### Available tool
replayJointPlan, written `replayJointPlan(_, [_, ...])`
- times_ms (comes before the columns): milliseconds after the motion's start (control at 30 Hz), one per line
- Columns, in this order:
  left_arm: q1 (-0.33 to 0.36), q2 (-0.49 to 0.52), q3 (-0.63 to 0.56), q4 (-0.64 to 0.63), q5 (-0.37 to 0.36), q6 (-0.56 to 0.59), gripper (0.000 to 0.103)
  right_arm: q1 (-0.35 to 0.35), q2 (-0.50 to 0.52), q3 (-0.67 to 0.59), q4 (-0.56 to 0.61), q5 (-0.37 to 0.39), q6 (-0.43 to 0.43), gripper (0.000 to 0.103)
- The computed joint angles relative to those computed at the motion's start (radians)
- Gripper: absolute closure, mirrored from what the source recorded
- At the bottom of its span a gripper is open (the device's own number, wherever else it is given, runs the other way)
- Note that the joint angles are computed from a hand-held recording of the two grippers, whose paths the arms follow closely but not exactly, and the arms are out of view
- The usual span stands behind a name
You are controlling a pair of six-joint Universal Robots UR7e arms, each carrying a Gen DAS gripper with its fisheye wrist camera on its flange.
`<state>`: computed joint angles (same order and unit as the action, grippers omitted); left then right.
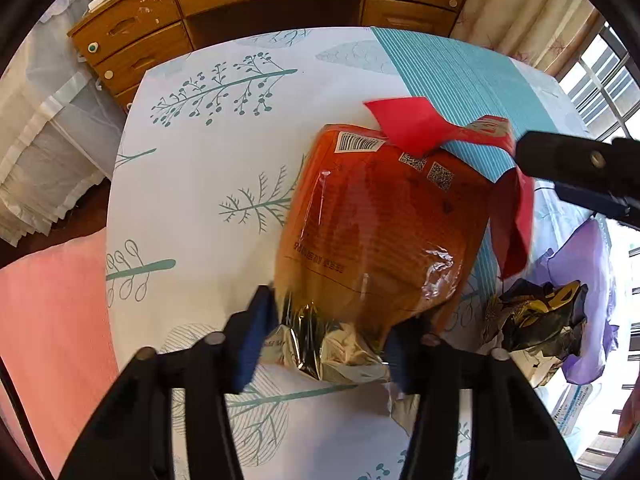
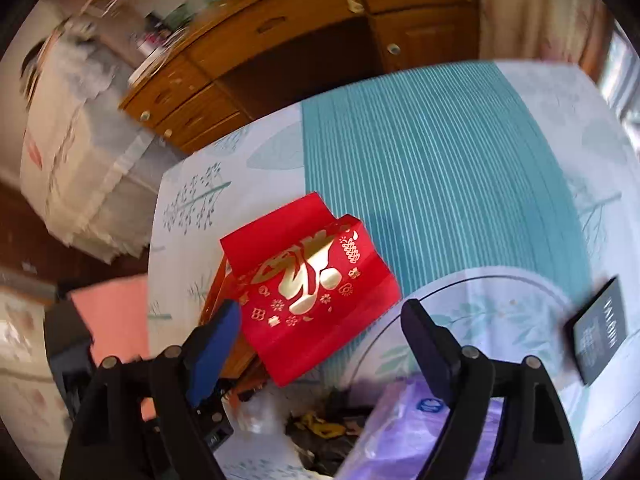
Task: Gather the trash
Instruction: 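Grasp the red envelope with the right gripper while the left gripper grasps the gold snack bag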
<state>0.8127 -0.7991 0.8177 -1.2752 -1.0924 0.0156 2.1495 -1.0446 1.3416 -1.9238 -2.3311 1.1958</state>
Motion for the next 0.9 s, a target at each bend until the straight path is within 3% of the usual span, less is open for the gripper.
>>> replayJointPlan(33, [0.008,0.017,-0.036,0.02,-0.012,0.001,0.067,-0.006,-0.002,0.005,-0.014,0.006,0.025,0.018])
replayJointPlan(133, [0.015,0.046,-0.093,0.056,-0.023,0.004,0.074,-0.022,0.002,0.008,-0.047,0.015,0.08,0.018])
replayJointPlan(300, [0.016,0.054,-0.107,0.071,-0.021,-0.008,0.075,-0.05,0.044,-0.053,0.028,0.035,0.143,0.018])
replayJointPlan(467, [0.011,0.036,-0.079,0.067,-0.03,-0.028,0.077,-0.066,0.08,-0.087,0.065,0.085,0.145,0.02])
replayJointPlan(533, [0.014,0.041,-0.092,0.076,-0.035,-0.031,0.078,-0.059,0.084,-0.081,0.042,0.067,0.117,0.048])
replayJointPlan(567, [0.016,0.043,-0.097,0.08,-0.035,-0.034,0.078,-0.059,0.083,-0.075,0.029,0.072,0.112,0.054])
replayJointPlan(633, [0.017,0.045,-0.105,0.088,-0.033,-0.043,0.08,-0.055,0.08,-0.072,0.033,0.062,0.115,0.077])
replayJointPlan(700, [0.019,0.042,-0.108,0.097,-0.034,-0.056,0.081,-0.048,0.069,-0.06,0.013,0.052,0.105,0.085])
replayJointPlan(900, [0.018,0.008,-0.11,0.129,-0.052,-0.097,0.089,0.002,0.039,-0.033,-0.071,0.022,0.005,0.091])
